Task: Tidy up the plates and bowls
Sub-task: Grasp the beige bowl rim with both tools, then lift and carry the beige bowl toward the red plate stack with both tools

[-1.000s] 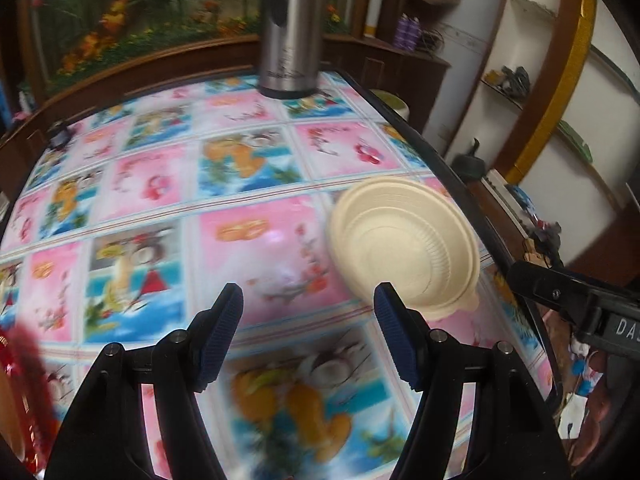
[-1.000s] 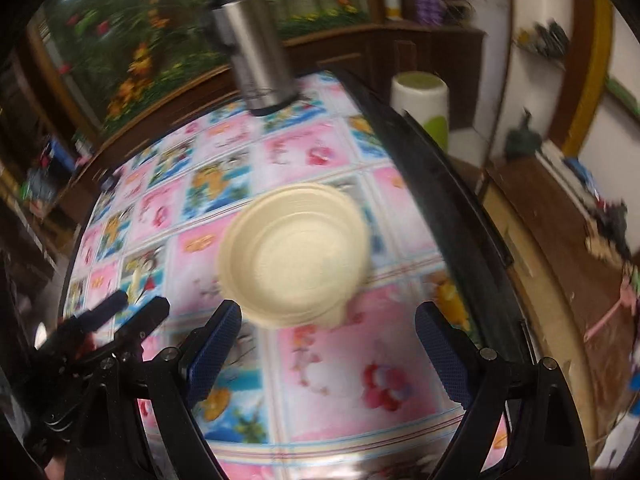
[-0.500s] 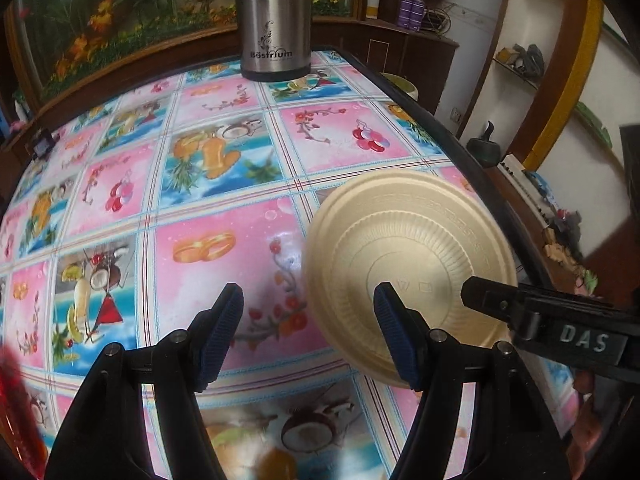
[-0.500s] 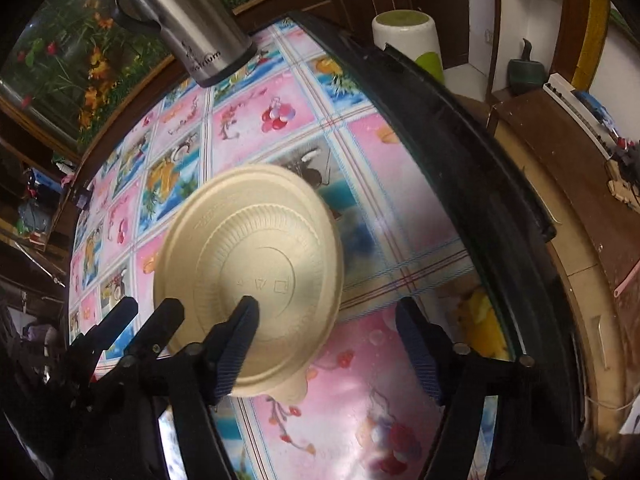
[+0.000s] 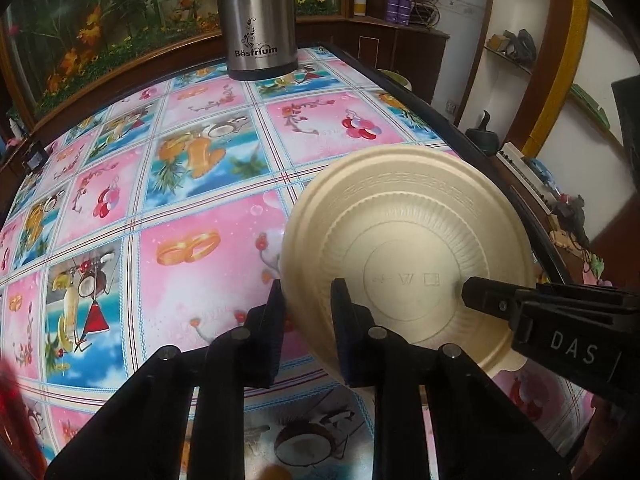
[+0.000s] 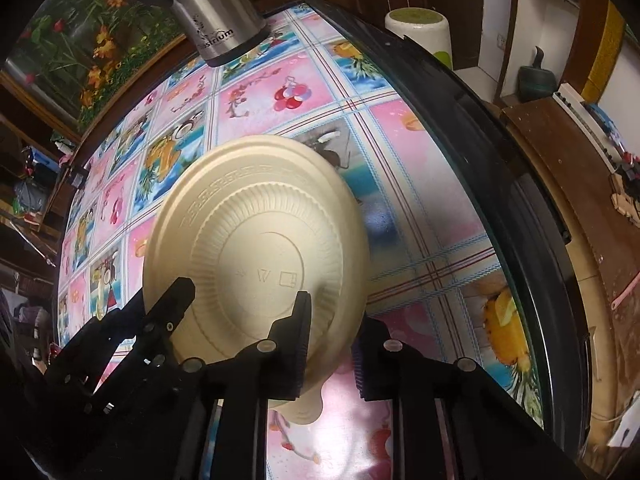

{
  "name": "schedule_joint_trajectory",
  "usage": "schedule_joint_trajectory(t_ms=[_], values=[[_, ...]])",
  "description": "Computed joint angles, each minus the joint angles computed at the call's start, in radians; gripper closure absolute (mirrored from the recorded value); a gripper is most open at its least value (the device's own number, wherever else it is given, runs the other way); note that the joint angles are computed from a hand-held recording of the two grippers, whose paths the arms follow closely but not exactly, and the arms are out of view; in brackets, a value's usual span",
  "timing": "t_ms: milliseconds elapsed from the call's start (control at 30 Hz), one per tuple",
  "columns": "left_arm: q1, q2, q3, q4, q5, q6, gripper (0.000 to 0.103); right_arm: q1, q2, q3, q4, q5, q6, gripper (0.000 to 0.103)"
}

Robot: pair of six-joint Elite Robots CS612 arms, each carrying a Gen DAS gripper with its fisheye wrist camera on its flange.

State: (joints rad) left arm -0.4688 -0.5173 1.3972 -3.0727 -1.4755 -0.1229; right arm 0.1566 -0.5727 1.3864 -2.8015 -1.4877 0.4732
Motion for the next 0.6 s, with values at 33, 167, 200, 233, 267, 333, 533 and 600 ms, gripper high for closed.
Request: schedule_joint_trajectory(t_ms=[33, 167, 200, 233, 267, 333, 533, 600], values=[[0.001, 0.0, 0.0, 0.0, -0.001, 0.0, 0.085, -0.001, -0.001, 0.005, -0.01, 0.006, 0.001, 0.085], [0.0, -0.01, 0.021, -0.025, 0.01, 0.009, 0.085, 0.002, -0.005, 0.012, -0.021, 0.006, 0.0, 0.085], [0.001, -0.014, 0.029, -0.033, 0.011, 0.008, 0.085, 0.004, -0.008, 0.016, -0.029, 0.008, 0.001, 0.085], [0.002, -0.021, 0.04, -0.044, 0.016, 0.008, 0.085, 0.006, -0.011, 0.019, -0.035, 0.011, 0.0, 0.085], [0.004, -0.031, 0.058, -0.066, 0.026, 0.01, 0.085, 0.009, -0.014, 0.022, -0.042, 0.012, -0.006, 0.085], [0.009, -0.049, 0.09, -0.109, 0.044, 0.005, 0.084, 0.021, -0.023, 0.027, -0.062, 0.013, -0.021, 0.085], [0.047, -0.126, 0.22, -0.254, 0.124, -0.036, 0.084, 0.079, -0.046, 0.019, -0.121, 0.032, -0.091, 0.085], [0.064, -0.152, 0.267, -0.296, 0.162, -0.06, 0.084, 0.107, -0.049, 0.001, -0.131, 0.046, -0.129, 0.085]])
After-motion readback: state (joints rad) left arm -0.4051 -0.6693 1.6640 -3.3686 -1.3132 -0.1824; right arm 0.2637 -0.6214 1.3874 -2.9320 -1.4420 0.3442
